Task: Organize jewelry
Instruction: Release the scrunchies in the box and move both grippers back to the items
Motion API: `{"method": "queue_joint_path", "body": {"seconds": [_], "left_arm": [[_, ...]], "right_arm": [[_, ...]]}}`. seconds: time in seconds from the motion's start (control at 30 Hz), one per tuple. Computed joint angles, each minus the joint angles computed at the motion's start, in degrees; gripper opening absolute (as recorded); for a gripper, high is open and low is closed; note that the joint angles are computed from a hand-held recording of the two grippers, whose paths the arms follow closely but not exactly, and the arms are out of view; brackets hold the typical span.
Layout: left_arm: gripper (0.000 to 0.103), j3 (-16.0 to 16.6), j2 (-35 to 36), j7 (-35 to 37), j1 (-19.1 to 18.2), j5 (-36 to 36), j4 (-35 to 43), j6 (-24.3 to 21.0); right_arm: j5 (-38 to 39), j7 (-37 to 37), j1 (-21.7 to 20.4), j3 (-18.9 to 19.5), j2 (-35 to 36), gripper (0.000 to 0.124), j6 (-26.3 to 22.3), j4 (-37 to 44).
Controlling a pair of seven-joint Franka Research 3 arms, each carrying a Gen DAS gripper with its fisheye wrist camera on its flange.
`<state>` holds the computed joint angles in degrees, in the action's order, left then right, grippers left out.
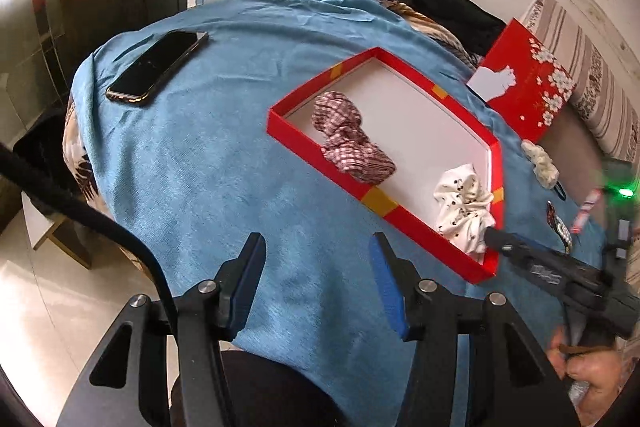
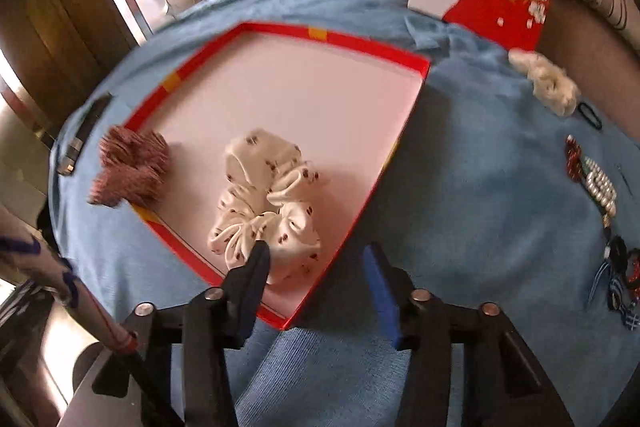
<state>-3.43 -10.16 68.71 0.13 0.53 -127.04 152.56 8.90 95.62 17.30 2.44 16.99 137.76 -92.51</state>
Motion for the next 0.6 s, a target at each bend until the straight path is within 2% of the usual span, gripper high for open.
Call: {"method": "queue_joint_path", "body": {"seconds": [0.07,0.1,0.37,0.5,0.6], "left_arm": [[0.052,-0.16,-0.43,0.15,-0.08,0.3,-0.13,0.02],[0.052,-0.29,-0.75,-0.05,-0.12,0.52,-0.32,0.03],[0.052,-0.14,-1.8,1.3,-1.57,-1.04,-0.19,-0.67],[0.052,-0.79,-2.27,0.86,-1.69,0.21,-0.02,-0.91],[0.052,-0.89,-2.65,1.51,-2.35,0.09,0.2,-1.86]], "right_arm": [[-0.59,0.92,0.33,-0.15,1.34,0.023,-2.14,1.23],[-1.29,1.97,0.64,-0.45,1.47,0.02,-2.71,1.25],[-3.25,3.65,1.02,-0.49,-1.42,0.019,-3.56,-2.33],[-1.72,3.13,0.33,0.0,-3.26,0.022,-2.84,-4.85],[2.91,-0.35,-1.08,0.82,-4.91,0.026,-0.73,-7.33]]}}
